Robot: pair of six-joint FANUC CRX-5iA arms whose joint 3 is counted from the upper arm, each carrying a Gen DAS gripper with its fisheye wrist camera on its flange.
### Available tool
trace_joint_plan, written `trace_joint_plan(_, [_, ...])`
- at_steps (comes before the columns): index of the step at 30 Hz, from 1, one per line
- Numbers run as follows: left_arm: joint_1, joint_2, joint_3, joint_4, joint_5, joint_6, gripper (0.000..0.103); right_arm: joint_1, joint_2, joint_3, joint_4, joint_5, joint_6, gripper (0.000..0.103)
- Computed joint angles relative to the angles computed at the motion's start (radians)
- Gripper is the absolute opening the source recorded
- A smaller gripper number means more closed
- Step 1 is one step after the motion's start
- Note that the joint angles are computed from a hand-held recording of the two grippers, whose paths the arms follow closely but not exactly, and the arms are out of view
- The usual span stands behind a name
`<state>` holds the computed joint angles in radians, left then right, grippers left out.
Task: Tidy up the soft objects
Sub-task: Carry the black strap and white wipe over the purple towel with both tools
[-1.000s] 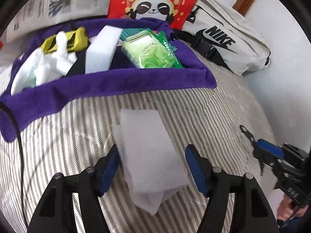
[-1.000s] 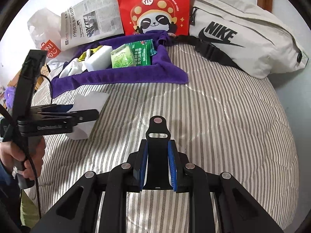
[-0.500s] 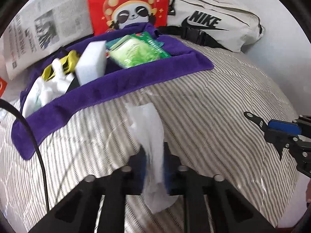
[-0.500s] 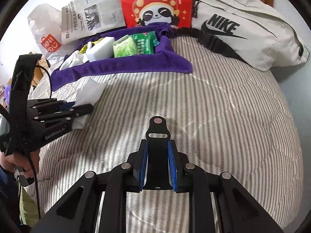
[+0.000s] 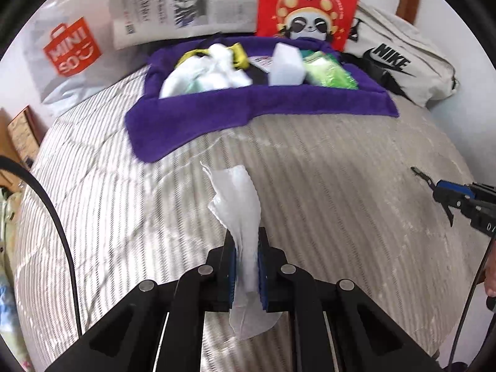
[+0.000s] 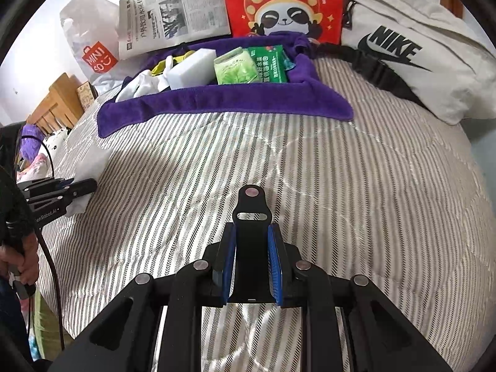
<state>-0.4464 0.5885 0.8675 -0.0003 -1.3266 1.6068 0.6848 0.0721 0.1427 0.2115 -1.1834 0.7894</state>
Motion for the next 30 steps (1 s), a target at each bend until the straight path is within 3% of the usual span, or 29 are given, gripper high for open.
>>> trace_joint_plan(10, [0.013,-0.058,-0.119,0.022,0.083,0.025,0.011,-0.010,0.031,0.037,-0.018,-0.019,0.019,0.021])
trace_joint_plan(19, [0.028,-0.079,-0.128,0.054,0.120,0.018,0.011,-0.008,0.043,0.069,0.015,-0.028,0.018,0.021])
trace_joint_plan(30, [0.048,-0.052,-0.065,0.096,0.101,-0.010,0.011,-0.031,0.091,0.160,0.015,-0.036,0.079,0.021])
